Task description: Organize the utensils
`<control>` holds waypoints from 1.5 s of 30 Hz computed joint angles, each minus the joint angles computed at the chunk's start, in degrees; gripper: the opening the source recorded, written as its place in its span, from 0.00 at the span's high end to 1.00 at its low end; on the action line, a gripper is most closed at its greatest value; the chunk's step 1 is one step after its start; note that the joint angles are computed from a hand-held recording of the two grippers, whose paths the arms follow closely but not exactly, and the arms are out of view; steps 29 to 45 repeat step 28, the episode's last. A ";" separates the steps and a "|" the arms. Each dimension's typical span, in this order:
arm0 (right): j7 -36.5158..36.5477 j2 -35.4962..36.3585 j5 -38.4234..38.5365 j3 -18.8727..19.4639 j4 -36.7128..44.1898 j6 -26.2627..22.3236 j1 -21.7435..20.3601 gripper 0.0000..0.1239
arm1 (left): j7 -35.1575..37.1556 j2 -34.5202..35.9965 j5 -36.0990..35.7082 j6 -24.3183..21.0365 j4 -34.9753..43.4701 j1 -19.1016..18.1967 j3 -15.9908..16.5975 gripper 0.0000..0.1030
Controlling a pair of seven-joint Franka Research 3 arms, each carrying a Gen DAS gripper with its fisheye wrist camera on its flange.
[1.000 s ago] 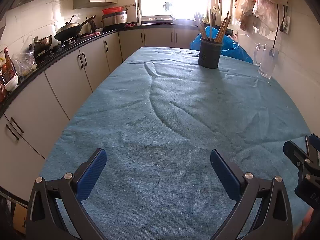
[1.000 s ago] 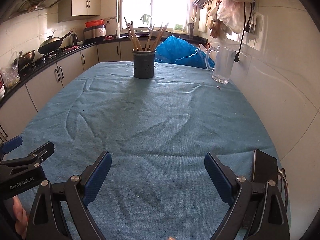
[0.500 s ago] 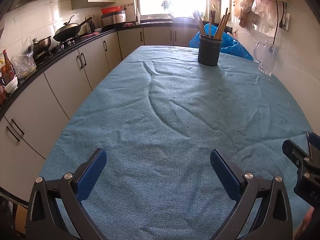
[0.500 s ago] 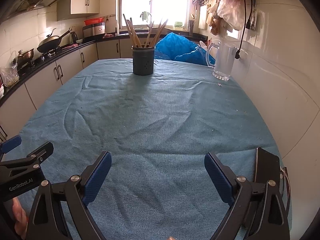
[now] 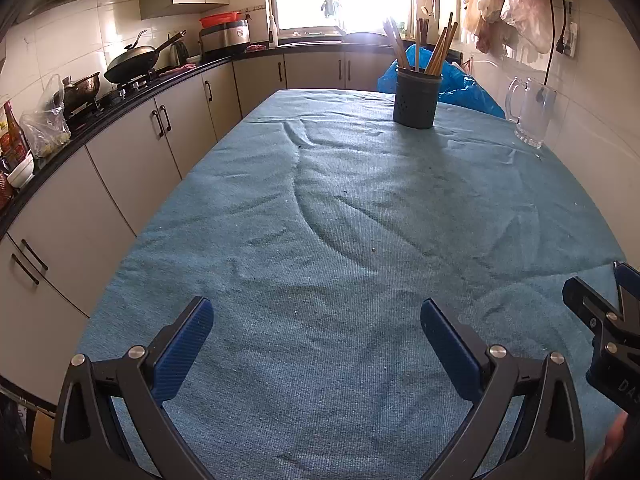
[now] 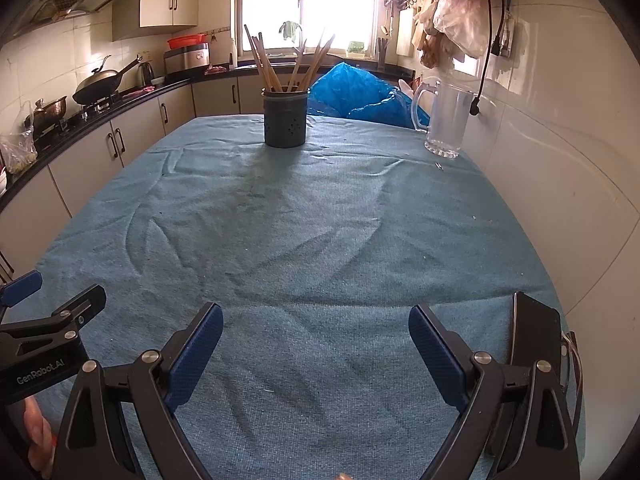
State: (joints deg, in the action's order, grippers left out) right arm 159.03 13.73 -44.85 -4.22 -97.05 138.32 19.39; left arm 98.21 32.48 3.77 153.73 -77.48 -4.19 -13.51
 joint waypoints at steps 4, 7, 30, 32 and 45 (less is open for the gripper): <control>-0.11 0.00 0.11 0.01 -0.09 0.04 -0.01 0.22 | -0.06 0.02 0.10 -0.02 0.03 -0.03 0.02 0.00; -0.11 0.01 0.17 0.02 -0.14 0.09 -0.01 0.22 | 0.01 0.04 0.11 -0.13 0.05 -0.02 -0.02 0.00; 0.45 -0.29 1.85 -0.87 -1.96 2.25 -2.38 0.22 | 2.15 5.03 1.43 -5.70 8.26 -1.71 0.16 0.00; 0.45 -0.29 1.85 -0.87 -1.96 2.25 -2.38 0.22 | 2.15 5.03 1.43 -5.70 8.26 -1.71 0.16 0.00; 0.45 -0.29 1.85 -0.87 -1.96 2.25 -2.38 0.22 | 2.15 5.03 1.43 -5.70 8.26 -1.71 0.16 0.00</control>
